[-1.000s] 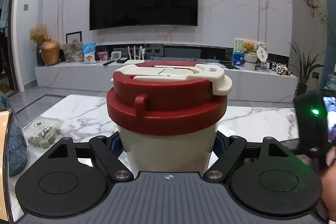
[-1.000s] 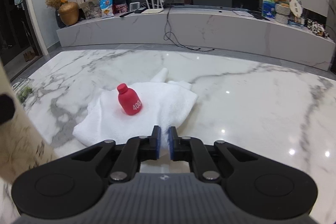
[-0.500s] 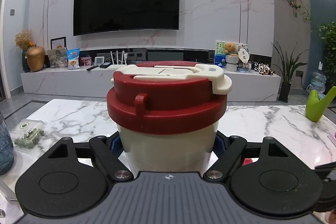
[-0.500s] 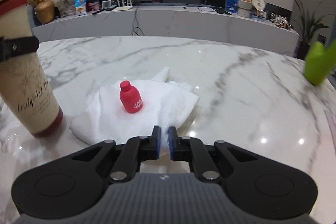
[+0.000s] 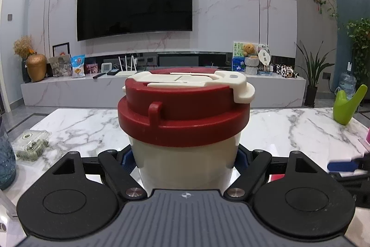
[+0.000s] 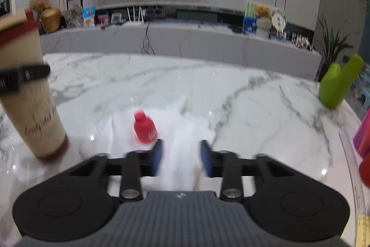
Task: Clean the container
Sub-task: 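Hold the tumbler with the left gripper while the right gripper grasps the red bottle, then carry the red bottle aside with the right gripper and release it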
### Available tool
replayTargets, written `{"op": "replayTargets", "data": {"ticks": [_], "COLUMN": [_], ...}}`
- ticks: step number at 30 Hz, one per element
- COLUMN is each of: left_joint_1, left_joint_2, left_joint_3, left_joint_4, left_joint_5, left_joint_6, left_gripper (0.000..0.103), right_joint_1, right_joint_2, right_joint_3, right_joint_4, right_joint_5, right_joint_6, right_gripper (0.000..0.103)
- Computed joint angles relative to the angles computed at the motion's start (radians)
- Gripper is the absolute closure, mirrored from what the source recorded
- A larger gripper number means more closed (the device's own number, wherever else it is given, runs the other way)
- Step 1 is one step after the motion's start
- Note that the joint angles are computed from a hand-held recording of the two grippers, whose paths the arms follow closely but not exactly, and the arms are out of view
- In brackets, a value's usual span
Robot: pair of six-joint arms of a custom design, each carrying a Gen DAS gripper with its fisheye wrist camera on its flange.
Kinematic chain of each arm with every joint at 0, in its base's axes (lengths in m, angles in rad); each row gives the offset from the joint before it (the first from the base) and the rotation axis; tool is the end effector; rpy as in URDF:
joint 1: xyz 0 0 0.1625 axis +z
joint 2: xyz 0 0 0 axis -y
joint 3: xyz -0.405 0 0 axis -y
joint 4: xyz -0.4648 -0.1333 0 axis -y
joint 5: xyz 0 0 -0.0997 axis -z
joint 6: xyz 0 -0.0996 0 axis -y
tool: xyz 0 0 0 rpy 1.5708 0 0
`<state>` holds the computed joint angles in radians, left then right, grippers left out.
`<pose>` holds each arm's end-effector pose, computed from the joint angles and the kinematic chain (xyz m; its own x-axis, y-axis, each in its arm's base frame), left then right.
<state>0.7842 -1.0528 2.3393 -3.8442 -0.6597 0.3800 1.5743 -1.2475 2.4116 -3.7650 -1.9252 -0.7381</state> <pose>-0.1595 -0.4586 0.1178 -0.6906 0.1150 -0.7140 0.6961 0.3733 -0.6132 0.1003 -0.4436 0.1570 -0.6933 -0.1287 0.7090 -0.6331 0.5788 -0.5140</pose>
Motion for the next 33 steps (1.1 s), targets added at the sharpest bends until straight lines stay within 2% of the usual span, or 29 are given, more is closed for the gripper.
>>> {"op": "replayTargets", "data": {"ticks": [6, 10, 15, 23, 26, 33], "left_joint_1": [-0.007, -0.009, -0.015, -0.019, -0.021, -0.015], "left_joint_2": [0.01, 0.009, 0.003, -0.005, -0.003, -0.013], "left_joint_3": [0.002, 0.002, 0.006, 0.01, 0.009, 0.013], "left_joint_4": [-0.021, -0.013, 0.002, 0.019, 0.018, 0.014], "left_joint_5": [0.009, 0.013, 0.021, 0.028, 0.029, 0.024], "left_joint_6": [0.014, 0.013, -0.005, -0.021, -0.021, -0.011], "left_gripper": [0.024, 0.024, 0.024, 0.024, 0.024, 0.024], "right_joint_1": [0.022, 0.036, 0.042, 0.04, 0.039, 0.034], "right_joint_2": [0.048, 0.094, 0.139, 0.156, 0.159, 0.114], "right_joint_3": [-0.049, -0.089, -0.129, -0.138, -0.137, -0.111], "right_joint_4": [0.013, 0.027, 0.044, 0.061, 0.051, 0.058], "right_joint_5": [0.046, 0.03, -0.012, -0.012, -0.015, -0.009], "right_joint_6": [-0.068, -0.08, -0.067, -0.076, -0.089, -0.073], "right_gripper": [0.057, 0.058, 0.069, 0.071, 0.075, 0.075]}}
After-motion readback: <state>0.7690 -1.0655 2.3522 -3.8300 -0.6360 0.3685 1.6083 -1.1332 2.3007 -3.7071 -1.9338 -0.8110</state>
